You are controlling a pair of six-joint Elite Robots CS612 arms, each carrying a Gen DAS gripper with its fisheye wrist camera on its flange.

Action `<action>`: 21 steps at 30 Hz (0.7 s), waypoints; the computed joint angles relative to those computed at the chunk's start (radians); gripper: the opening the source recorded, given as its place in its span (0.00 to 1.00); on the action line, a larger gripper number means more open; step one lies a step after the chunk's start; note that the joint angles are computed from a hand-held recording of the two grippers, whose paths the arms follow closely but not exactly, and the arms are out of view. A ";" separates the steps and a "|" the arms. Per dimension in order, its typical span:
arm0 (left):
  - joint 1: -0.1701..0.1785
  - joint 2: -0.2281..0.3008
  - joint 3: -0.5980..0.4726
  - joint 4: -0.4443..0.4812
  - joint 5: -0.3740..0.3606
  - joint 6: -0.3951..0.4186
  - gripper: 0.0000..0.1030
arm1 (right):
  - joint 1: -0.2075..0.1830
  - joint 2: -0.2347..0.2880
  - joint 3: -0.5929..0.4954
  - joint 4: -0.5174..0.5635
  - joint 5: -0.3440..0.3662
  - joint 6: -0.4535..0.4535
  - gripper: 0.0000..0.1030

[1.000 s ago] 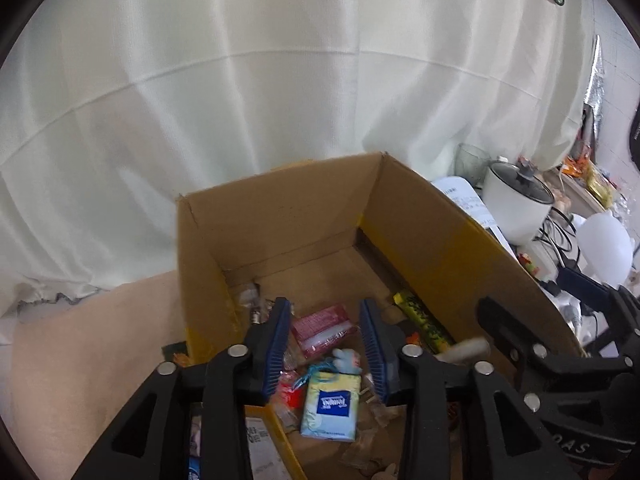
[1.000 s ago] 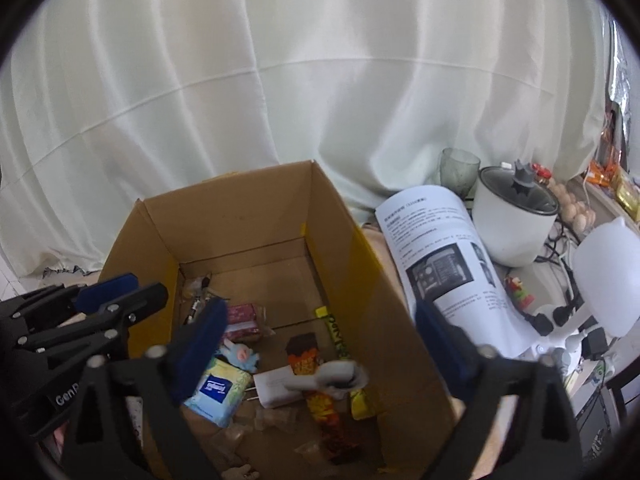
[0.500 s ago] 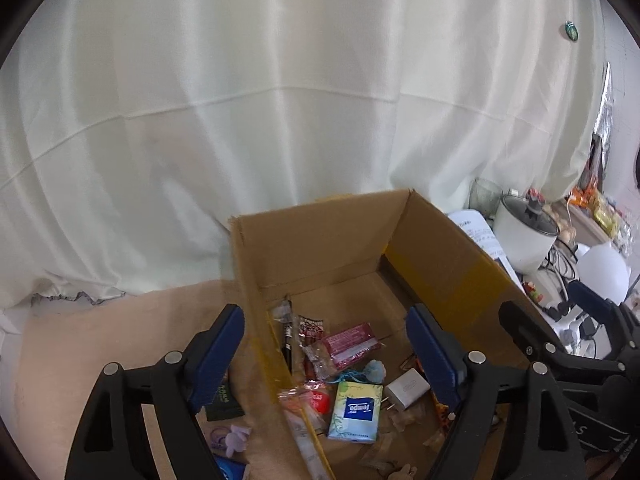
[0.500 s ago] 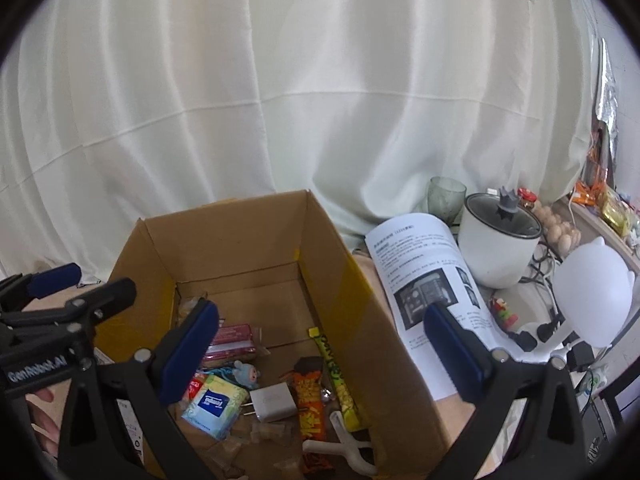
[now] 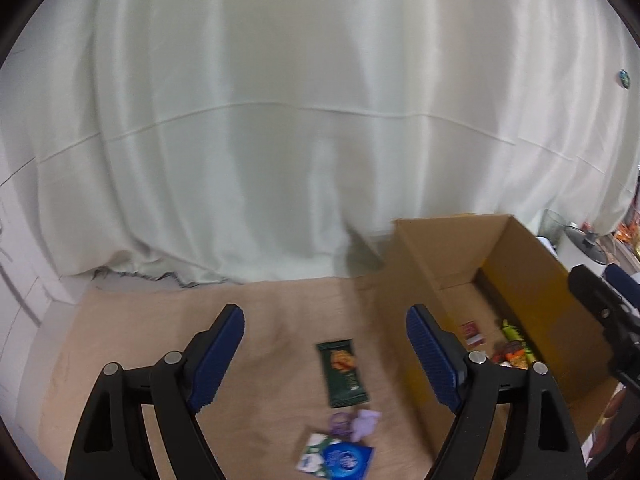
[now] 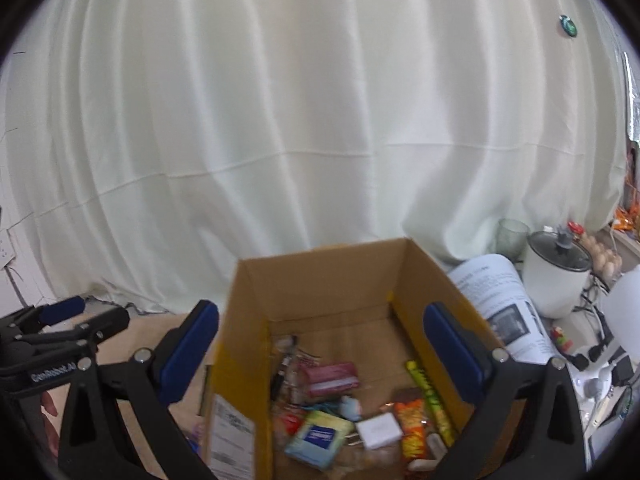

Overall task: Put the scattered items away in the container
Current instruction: 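Move both tools back toward the tissue pack and purple plush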

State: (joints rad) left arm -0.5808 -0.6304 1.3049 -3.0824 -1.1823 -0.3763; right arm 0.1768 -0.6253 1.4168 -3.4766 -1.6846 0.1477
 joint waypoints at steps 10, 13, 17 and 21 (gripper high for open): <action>0.062 -0.033 0.122 -0.044 0.035 -0.050 0.81 | 0.085 0.052 -0.108 0.047 0.077 -0.115 1.00; 0.075 -0.029 0.155 -0.083 0.010 -0.063 0.81 | 0.107 0.075 -0.145 0.107 0.085 -0.137 1.00; 0.082 -0.009 0.177 -0.102 0.030 -0.081 0.81 | 0.134 0.121 -0.202 0.195 0.052 -0.154 1.00; 0.100 0.024 0.170 -0.103 -0.022 -0.094 0.81 | 0.138 0.143 -0.223 0.282 0.044 -0.122 1.00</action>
State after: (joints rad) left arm -0.4806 -0.6059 1.4748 -3.1853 -1.2041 -0.4701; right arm 0.3147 -0.4821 1.1939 -3.1943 -1.6405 0.0253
